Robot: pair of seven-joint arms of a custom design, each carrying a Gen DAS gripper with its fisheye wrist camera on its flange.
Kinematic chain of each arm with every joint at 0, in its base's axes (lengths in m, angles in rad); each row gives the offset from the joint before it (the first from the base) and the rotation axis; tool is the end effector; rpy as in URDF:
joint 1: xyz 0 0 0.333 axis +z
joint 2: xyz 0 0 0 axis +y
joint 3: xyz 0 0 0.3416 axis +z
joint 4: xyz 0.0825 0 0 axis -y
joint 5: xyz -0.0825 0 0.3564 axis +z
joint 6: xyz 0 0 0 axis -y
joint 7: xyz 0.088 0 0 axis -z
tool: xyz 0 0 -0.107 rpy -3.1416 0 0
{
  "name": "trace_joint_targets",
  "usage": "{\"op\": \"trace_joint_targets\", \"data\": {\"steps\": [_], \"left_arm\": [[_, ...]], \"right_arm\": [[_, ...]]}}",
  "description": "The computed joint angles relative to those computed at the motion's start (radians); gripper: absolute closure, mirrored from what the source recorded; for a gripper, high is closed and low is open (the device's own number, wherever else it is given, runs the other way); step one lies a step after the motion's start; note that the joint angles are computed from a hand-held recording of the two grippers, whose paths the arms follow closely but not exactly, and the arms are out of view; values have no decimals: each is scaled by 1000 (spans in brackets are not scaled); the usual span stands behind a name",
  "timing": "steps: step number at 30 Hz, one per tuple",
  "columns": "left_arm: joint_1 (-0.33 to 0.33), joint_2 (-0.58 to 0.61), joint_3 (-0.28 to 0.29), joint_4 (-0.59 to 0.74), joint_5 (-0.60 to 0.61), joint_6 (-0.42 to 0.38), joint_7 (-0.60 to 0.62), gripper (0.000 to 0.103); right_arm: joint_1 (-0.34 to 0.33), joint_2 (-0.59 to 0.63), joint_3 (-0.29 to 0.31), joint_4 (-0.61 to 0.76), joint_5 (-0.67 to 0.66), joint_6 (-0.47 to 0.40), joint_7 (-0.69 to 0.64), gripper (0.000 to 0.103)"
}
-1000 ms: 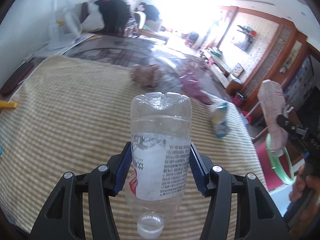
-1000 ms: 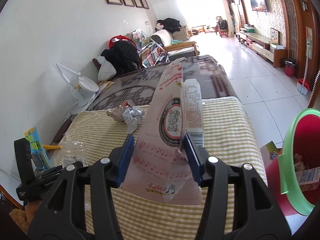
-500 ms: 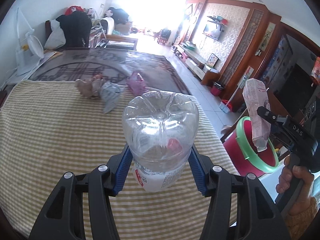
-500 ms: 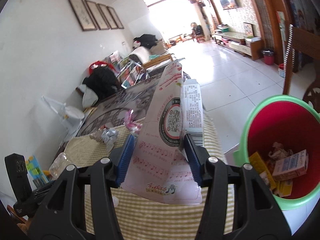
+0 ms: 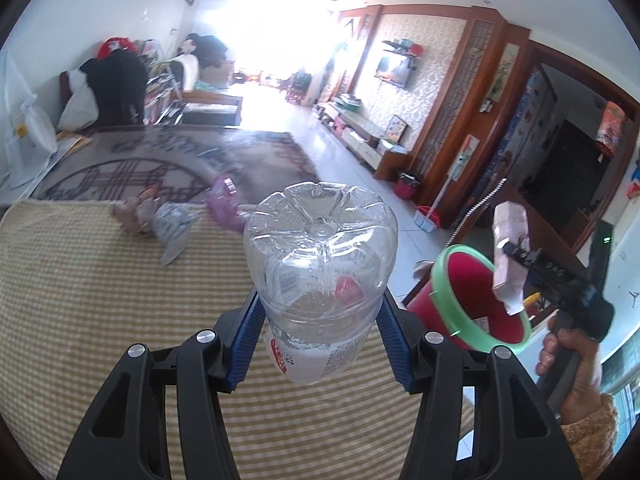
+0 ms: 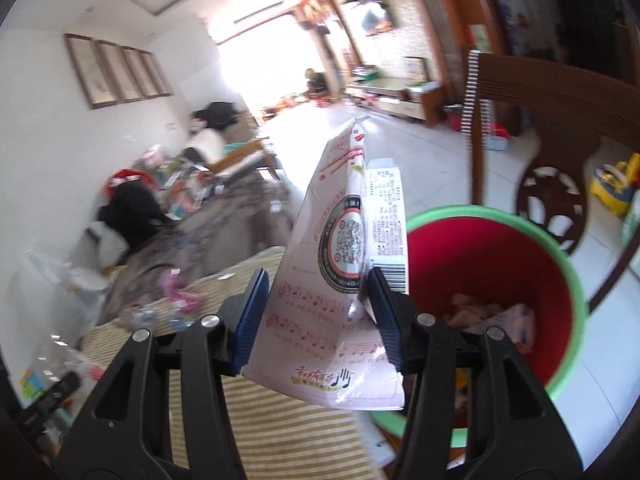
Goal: Collect trash
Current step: 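Carry bottle and pink bag to the red bin and release both, then grasp crumpled grey paper with the left tool while the right tool grasps the blue snack bag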
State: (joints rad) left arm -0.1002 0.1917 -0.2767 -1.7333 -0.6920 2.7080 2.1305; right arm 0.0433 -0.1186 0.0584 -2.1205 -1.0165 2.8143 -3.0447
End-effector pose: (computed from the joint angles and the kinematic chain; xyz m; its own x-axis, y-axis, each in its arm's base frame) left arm 0.6112 -0.2003 0.5882 -0.4857 -0.8263 0.2851 -0.6509 0.1241 -0.7490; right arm 0.5212 0.0965 0.5768 -0.4536 -0.8031 -0.3864 -0.3642 0.5627 -0.7421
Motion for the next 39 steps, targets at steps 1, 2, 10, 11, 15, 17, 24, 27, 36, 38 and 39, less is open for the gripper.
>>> {"op": "trace_joint_targets", "data": {"steps": [1,2,10,11,15,17,24,27,36,38,39], "left_arm": [[-2,7,-8,13,-9,-7,7,50],[-4,15,-15,28,-17,-14,12,50],[-37,101,-79,180,-67,-108,74,50],[-44,125,-93,216,-76,-131,87,50],[-88,229,-134,359,-72,-216,105,50],[-126,290,-144,439,-34,-240,100,50],[-240,503,-150,731,104,-367,-34,49],[-275,550,-139,794,237,-391,-117,27],[-92,347,-94,393,131,-182,-87,25],[-71,323,-54,345,158,-140,-138,25],[-58,312,-39,323,170,-122,-164,25]], "right_arm": [[-3,-7,-3,-10,-2,-4,6,53],[-6,-8,-1,-12,-1,-20,15,52],[-18,-87,48,-43,-150,-323,298,5],[-19,-106,63,-54,-180,-392,362,5],[-12,-175,83,-114,-234,-559,547,5],[-10,-198,81,-142,-243,-594,612,5],[3,-209,93,-152,-249,-710,687,5],[20,-186,93,-124,-258,-737,657,5],[68,-124,83,-50,-324,-735,582,5],[82,-98,78,-19,-339,-711,550,5],[88,-87,74,-4,-342,-696,537,5]]}}
